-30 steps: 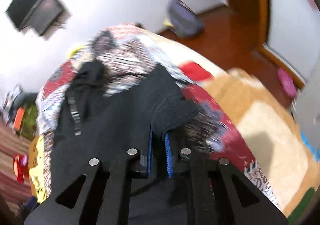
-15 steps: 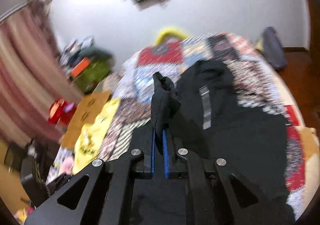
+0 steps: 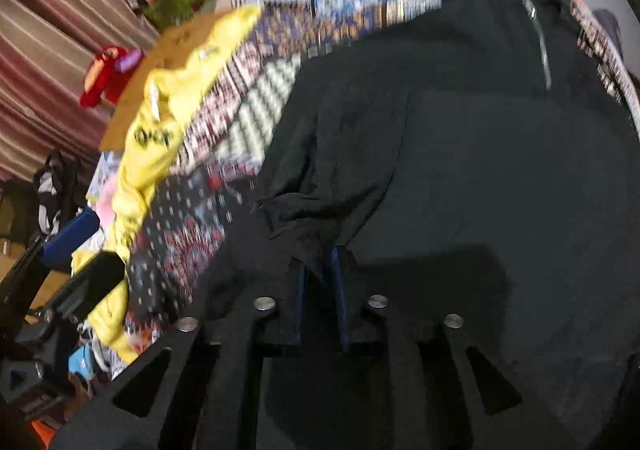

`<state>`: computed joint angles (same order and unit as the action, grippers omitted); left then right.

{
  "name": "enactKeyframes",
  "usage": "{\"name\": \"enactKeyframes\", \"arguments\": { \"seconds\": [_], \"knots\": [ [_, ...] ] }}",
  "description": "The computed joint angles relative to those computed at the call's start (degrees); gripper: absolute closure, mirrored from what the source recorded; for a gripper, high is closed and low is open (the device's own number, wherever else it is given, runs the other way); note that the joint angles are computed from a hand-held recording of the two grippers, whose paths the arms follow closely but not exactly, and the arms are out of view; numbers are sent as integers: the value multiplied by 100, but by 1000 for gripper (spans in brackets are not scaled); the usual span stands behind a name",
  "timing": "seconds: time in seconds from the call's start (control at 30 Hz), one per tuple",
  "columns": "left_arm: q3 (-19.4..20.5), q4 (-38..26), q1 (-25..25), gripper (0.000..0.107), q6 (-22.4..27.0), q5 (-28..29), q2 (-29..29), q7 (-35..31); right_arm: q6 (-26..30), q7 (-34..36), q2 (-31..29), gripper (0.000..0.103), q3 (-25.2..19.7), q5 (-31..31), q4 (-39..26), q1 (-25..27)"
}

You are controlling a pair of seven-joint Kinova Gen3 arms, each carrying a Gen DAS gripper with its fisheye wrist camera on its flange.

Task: Fold large clothes

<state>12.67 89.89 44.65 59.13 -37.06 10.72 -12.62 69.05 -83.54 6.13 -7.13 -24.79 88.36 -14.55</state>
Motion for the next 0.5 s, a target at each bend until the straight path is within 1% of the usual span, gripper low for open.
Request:
{"name": "enactKeyframes", "arguments": {
  "seconds": [0.07,0.1,0.13,0.17,0.23,0.33,0.43,0.47,0.5],
  "knots": [
    [5,88,-67,39,-151,164,-37,3,375,160,111,68,-117,-324,-88,339],
    [14,112,-112,39,-250,270,-42,-31,510,329,92,67,-84,-555,-53,491],
    [19,111,-135,39,-305,336,-35,-56,590,436,77,67,-20,-693,-33,538],
    [25,106,-169,39,-395,426,-21,-109,746,533,44,67,150,-763,-60,508],
    [23,44,-195,39,-509,545,27,-198,853,722,-103,67,264,-766,-61,625],
    [-2,-65,-269,39,-783,802,107,-382,674,821,-404,67,382,-561,6,732],
    [-43,-210,-368,39,-1070,1147,218,-665,421,944,-769,61,599,-266,126,918],
    [-54,-275,-409,39,-1155,1287,275,-781,301,920,-847,57,639,-188,190,953],
    [-58,-334,-478,39,-1273,1475,345,-934,199,951,-953,55,742,-124,269,1044]
  ]
}}
